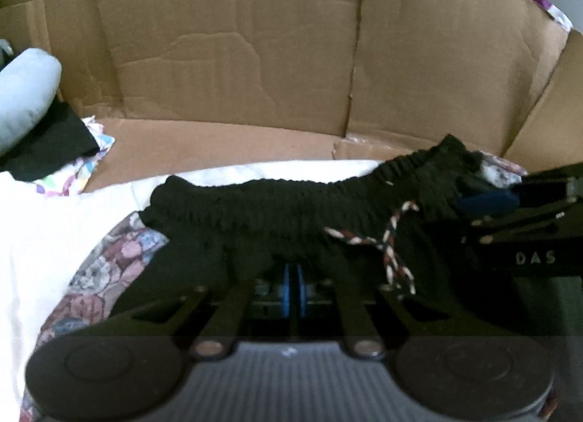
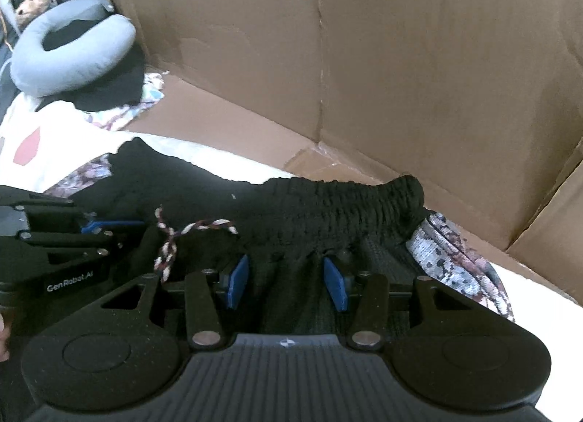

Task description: Fold clothes

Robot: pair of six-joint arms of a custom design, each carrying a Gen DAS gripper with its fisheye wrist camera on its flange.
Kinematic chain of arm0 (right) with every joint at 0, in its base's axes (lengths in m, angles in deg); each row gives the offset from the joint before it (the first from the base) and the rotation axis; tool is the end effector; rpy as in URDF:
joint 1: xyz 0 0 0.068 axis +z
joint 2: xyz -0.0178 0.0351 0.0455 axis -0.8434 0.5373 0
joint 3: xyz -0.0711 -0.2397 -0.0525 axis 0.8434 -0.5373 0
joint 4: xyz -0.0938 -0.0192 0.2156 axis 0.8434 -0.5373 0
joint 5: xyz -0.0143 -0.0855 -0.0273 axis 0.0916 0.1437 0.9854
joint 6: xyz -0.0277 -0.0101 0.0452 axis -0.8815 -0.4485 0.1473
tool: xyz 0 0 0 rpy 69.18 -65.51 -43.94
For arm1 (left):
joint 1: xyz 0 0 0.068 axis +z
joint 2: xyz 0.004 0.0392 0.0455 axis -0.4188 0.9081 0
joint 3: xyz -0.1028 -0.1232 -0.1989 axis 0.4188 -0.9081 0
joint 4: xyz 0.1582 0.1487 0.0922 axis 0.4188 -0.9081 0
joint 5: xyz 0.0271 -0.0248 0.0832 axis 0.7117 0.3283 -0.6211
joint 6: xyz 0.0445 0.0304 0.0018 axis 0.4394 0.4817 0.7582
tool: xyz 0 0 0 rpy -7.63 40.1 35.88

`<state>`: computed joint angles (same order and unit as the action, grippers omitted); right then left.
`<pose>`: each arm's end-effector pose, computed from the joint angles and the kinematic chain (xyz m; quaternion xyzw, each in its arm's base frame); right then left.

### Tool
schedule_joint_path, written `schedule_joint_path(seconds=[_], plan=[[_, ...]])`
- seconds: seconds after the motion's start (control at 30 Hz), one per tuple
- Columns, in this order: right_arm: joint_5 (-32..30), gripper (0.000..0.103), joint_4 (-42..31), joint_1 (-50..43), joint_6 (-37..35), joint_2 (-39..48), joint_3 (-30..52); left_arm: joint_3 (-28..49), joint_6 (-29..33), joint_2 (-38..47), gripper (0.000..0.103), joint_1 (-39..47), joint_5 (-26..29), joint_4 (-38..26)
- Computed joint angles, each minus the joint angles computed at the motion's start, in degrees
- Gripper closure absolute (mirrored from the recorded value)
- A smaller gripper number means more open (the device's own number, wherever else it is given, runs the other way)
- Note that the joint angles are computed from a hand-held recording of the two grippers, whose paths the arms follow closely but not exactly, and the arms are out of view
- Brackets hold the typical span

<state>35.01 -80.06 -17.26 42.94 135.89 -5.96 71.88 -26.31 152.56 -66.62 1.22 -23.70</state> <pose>0.3144 0.2622 0.1041 -0.1934 0.9240 0.1162 0.3088 0.1895 -0.1587 0.0820 0.1617 0.9279 -0.0606 0.3303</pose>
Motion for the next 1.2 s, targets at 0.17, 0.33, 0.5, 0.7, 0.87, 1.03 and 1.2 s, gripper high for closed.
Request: schedule_joint_path(seconds=[0.17,0.33,0.5,0.7,0.87,1.03,1.2], plan=[[-1.22,0.051,-0.13,-1.14,5.52,2.92,2.35,1.33,-1.31,1.15,0.097,0.34,-0.12,-0.69],[-3.97,0.051,-1.61,-2.16,8.23,0.11,1.31,0.07,-3.19,-4.68,0.095,0.54,0.01,-4.64],[-7.80,0.051,-0.48,-5.34,3.12,-9.95,-7.16,-5.34,-0.78,-18.19,0.075,4.26,1.65,-9.28],[-7.68,0.040,-0.58,-11.39,-2.76,-19.02,-16.05,-9.19,9.39,-32.71,0.064,15.82,5.79,-17.77],[-9.18,0.040,0.81,-16.62,-5.56,-22.10,-22.26,-9.51,19.63,-36.30,0.064,30.25,12.48,-22.64],[-10.47,0.041,3.13,-20.77,-7.26,-24.61,-27.93,-9.30,28.97,-36.46,0.073,42.51,19.65,-26.47],[-9.98,0.045,4.07,-24.35,-6.69,-25.73,-31.56,-10.82,32.95,-35.85,0.083,46.21,21.96,-27.89]])
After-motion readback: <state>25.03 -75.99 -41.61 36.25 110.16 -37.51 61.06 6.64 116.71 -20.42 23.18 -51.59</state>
